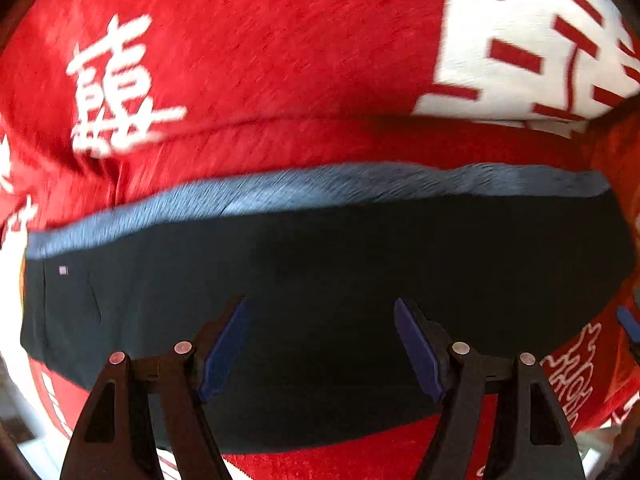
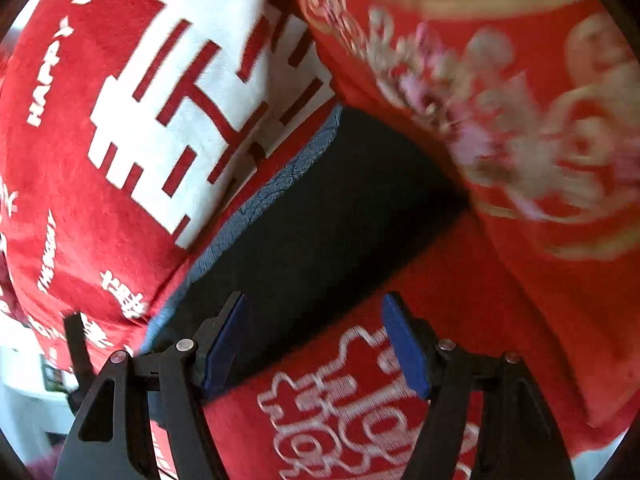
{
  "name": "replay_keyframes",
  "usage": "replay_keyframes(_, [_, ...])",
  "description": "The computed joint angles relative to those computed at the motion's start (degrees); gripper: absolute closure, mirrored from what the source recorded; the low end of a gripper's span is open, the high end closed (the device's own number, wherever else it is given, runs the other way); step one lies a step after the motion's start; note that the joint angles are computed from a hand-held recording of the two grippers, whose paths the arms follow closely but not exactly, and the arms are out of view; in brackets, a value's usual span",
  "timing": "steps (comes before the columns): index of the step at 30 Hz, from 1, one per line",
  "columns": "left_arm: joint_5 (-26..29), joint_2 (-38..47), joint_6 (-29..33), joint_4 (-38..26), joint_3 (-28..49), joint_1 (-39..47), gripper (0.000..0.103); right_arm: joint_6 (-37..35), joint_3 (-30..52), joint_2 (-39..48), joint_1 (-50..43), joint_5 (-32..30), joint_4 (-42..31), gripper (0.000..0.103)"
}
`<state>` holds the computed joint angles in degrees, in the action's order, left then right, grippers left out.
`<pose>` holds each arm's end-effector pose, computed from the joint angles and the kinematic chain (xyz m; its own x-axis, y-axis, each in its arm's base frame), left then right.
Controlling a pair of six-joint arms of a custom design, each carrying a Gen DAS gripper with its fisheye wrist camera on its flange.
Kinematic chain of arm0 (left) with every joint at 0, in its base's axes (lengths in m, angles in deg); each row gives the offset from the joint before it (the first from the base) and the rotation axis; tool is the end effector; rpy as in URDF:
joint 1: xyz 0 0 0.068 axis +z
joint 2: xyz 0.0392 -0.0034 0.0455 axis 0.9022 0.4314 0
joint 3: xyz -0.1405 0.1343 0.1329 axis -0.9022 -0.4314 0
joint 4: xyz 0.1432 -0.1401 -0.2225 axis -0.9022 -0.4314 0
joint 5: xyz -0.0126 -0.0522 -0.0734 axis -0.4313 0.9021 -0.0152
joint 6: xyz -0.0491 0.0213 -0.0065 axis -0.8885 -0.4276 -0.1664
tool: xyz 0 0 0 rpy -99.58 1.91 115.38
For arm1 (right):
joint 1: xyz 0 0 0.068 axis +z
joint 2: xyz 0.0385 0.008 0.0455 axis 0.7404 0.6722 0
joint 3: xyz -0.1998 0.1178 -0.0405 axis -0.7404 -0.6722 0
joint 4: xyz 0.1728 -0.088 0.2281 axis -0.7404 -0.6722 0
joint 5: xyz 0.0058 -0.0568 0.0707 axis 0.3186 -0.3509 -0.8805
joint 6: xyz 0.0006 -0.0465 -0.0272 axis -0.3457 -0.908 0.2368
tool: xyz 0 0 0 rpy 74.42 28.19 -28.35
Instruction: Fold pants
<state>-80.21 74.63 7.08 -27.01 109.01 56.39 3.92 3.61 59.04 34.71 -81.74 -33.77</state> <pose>0.3927 -0.0558 0.1381 -0.9501 0.2774 -0.1425 0.2779 0.9605 0.0166 0.2115 -0.0355 0.1692 -0.6315 0.7573 -0.1664 0.5718 0.5999 0.5596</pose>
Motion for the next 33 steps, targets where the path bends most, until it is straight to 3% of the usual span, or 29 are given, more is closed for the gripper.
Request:
replay_keyframes(3, [-0.8, 0.5, 0.5, 0.9, -0.9, 1.0, 0.028, 3.6, -1.3, 5.8, -0.9, -3.3, 7.7, 0.047])
replay_keyframes(5, [-1.0, 0.8, 0.8, 1.8, -1.6, 1.1, 0.028, 5.9, -1.7, 9.5, -1.2, -5.2, 12.3, 0.065])
replay_keyframes(6, [-1.2, 1.4, 1.0, 1.9, -1.7, 1.1, 0.028, 6.7, -1.7, 11.1, -1.3, -5.9, 13.8, 0.084])
replay_keyframes(7, [-1.6, 1.9, 1.4, 1.8, -1.6, 1.3, 0.028, 7.5, -1.4, 12.5, -1.4, -6.3, 14.7, 0.092])
replay_keyframes(11, [-2.2, -0.1, 3.7, 3.0, -4.6, 1.8, 0.028, 5.0, -0.4, 8.4, -1.0, -6.4, 10.0, 0.094])
replay_keyframes(13, [-2.6, -0.6, 4.0, 3.5, -5.8, 2.4, 0.014, 2.2, -0.2, 7.7, -0.5, -5.3, 5.3, 0.094])
replay_keyframes(14, [-2.6, -1.0, 4.0, 4.1, -6.7, 2.8, 0.013, 1.1, -0.6, 8.1, -1.0, -5.1, 4.2, 0.093])
replay_keyframes(16, [-1.8, -1.0, 3.9, 3.7, -6.8, 3.5, 0.013, 0.4, -3.4, 7.5, -2.8, -7.4, 5.1, 0.09])
replay_keyframes(18, [-2.8, -0.7, 3.6, 1.5, -5.4, 3.3, 0.013, -1.0, -1.6, 7.8, -3.4, -7.4, 2.4, 0.08])
replay_keyframes(19, [-2.8, -1.6, 3.7, 1.2, -5.4, 3.1, 0.013, -2.6, 1.0, 8.1, -1.9, -4.3, -1.3, 0.071])
replay_keyframes(20, [-2.2, -2.3, 4.0, 1.4, -5.4, 3.0, 0.013, -3.8, 2.8, 7.7, -0.6, -1.7, -3.9, 0.069])
replay_keyframes(24, [-1.8, -3.1, 4.7, 3.2, -4.2, 0.8, 0.013, -10.2, 9.6, 3.7, 6.0, 10.9, -9.8, 0.069])
replay_keyframes(26, [-2.2, -1.4, 3.5, 3.7, -2.8, -0.7, 0.013, -12.1, 12.1, 6.0, 6.6, 14.0, -8.8, 0.069])
replay_keyframes(30, [-3.3, 3.0, 1.2, 5.3, -0.2, -3.5, 0.013, -15.6, 19.8, 19.2, 4.3, 16.3, -5.1, 0.069])
replay_keyframes(33, [-4.2, 4.9, 0.1, 6.9, -0.3, -3.9, 0.013, -19.7, 25.2, 27.7, 5.0, 22.4, -3.4, 0.069])
